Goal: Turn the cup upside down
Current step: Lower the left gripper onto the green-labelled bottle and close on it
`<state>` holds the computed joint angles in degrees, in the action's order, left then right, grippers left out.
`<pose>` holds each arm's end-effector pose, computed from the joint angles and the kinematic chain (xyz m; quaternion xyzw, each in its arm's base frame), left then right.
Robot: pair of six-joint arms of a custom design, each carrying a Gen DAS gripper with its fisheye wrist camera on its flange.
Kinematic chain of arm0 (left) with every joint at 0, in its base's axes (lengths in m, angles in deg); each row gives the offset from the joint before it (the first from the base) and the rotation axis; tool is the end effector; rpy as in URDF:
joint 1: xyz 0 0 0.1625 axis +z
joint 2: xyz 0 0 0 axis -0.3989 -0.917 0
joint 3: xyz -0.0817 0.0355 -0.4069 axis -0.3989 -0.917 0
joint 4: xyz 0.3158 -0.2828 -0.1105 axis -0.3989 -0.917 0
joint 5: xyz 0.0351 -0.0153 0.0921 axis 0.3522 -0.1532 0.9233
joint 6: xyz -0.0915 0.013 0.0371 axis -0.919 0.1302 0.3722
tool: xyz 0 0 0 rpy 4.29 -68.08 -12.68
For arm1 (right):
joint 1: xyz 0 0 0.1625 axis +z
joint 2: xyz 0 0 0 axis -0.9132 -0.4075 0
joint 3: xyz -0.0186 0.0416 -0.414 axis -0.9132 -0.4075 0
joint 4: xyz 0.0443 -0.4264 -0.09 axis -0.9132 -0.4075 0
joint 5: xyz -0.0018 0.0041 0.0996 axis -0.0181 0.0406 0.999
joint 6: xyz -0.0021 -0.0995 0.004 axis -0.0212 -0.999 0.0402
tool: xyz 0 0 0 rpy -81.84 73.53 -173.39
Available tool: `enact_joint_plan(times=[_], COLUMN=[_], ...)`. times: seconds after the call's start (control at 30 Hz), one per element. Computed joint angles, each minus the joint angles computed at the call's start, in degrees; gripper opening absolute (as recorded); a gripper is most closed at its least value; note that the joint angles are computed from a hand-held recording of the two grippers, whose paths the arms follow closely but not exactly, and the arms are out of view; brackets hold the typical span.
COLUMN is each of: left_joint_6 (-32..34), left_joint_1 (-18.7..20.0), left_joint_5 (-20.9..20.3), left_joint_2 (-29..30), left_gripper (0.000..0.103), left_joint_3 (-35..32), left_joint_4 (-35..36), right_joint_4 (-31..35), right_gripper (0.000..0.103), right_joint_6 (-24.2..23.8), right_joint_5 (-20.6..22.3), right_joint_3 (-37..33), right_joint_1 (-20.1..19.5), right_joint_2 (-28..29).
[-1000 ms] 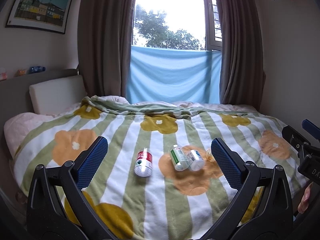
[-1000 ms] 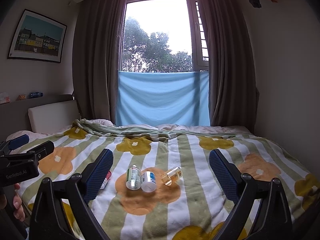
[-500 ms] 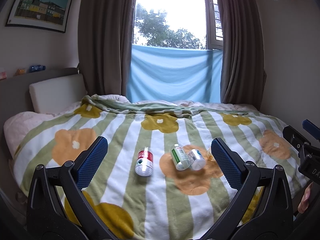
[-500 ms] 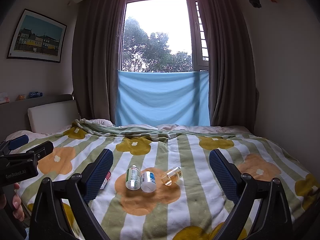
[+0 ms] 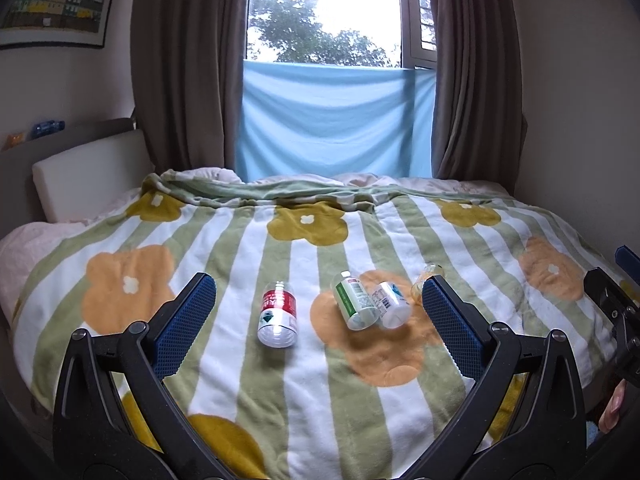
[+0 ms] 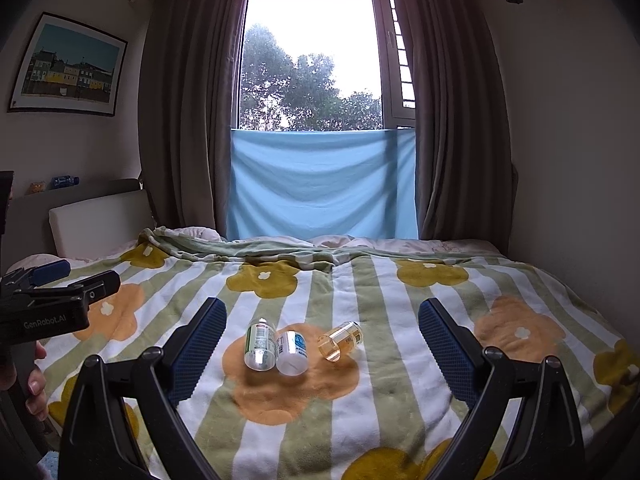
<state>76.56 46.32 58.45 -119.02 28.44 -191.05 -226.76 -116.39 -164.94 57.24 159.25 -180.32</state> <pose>-0.3965 -0.4147 0.0682 0.2198 0.7578 -0.5370 0.2986 0.1367 -0.3603 0.3596 0.2599 -0.7353 0.5597 0.2803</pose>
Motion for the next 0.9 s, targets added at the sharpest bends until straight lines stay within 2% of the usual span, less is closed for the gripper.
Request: enact_joint_plan(times=[0.07, 0.13, 0.27, 0.4, 0.53, 0.73, 0.9], left_joint_6=[1.26, 0.80, -2.09, -6.71, -9.22, -13.81, -16.53], left_joint_1=[3.08, 6.78, 14.19, 20.85, 25.19, 29.09, 31.15], left_joint_5=[-3.63, -7.85, -16.04, -23.12, -25.35, -27.87, -31.78], left_joint_2=[0.26, 0.54, 3.03, 8.17, 14.57, 22.54, 25.34], left_gripper=[0.103, 0.103, 0.103, 0.103, 0.103, 0.102, 0.099], left_joint_3=[-3.36, -7.77, -18.81, -31.43, -43.02, -56.73, -61.87], left_joint_4=[3.51, 10.43, 27.61, 43.58, 54.24, 67.72, 71.27], right_joint_4=[0.38, 0.59, 1.41, 3.44, 4.47, 5.04, 5.40], right_gripper=[0.096, 0.096, 0.096, 0.096, 0.096, 0.096, 0.096], right_joint_6=[0.23, 0.43, 0.66, 0.89, 0.65, -0.64, -1.82], right_joint_5=[-0.07, -0.04, -0.30, 0.18, -0.22, 0.71, 1.24], right_joint_3=[-0.54, -0.95, -2.45, -4.00, -5.61, -5.86, -6.11], right_joint_1=[-0.61, -1.34, -3.01, -5.08, -6.81, -9.33, -9.97], right_joint_2=[0.62, 1.24, 2.98, 4.35, 6.88, 10.48, 12.66])
